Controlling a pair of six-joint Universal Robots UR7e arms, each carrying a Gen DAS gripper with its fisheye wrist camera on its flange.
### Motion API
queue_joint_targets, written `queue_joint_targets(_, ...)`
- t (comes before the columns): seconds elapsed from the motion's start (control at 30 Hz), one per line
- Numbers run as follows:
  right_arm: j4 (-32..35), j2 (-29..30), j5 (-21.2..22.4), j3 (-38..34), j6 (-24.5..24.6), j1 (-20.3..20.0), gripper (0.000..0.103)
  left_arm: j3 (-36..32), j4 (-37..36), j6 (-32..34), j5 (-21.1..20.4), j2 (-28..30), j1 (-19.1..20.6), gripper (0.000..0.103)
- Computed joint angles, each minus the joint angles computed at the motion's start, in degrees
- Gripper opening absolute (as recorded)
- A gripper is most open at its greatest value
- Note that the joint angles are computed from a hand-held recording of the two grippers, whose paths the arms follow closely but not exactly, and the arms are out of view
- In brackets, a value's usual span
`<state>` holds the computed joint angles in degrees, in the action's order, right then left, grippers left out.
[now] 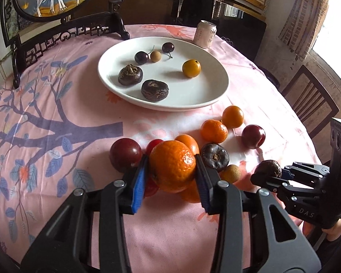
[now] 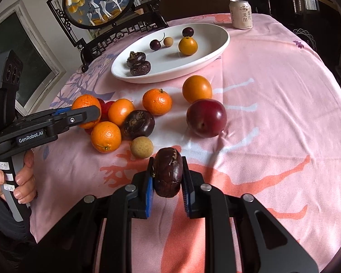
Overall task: Organize fruits
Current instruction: 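Grasp the orange tangerine with the left tool while the right tool holds the brown fruit, then lower the tangerine and brown fruit onto the plate and open both tools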
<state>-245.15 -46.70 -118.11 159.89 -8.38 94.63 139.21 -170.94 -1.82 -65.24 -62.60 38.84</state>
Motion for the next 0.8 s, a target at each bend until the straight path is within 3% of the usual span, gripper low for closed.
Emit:
queue_joint_targets(0.23, 6.92, -5.34, -1.38, -2.33, -1.35, 4.24, 0.021, -0.04, 1.4, 0.98, 0.63, -3.2, -1.63, 0.04)
queue_joint_targets(0.37, 12.13, -9.82, -3.98, -5.63, -3.26, 6.68, 0.021, -2.07, 1.02, 2.6, 2.3, -2.28, -1.96, 0.04)
queue_joint_targets(0.53, 14.85, -10.51, -5.53, -11.35, -6.92, 7.58, 0.021, -7.45, -1.3, 5.09, 4.79, 2.92, -0.96, 0.04)
queue_joint_targets(0.7, 22.38, -9.27, -6.85, -17.8, -7.56, 5.48, 0.021, -13.4, -2.72, 6.52, 6.87, 9.69, 0.91, 0.04)
queue_joint_targets(0.8, 23.66, -6.84, -8.61, -20.51, -8.39, 4.33, 0.021, -16.75, -1.51, 5.78, 6.48, 12.66, 2.56, 0.04)
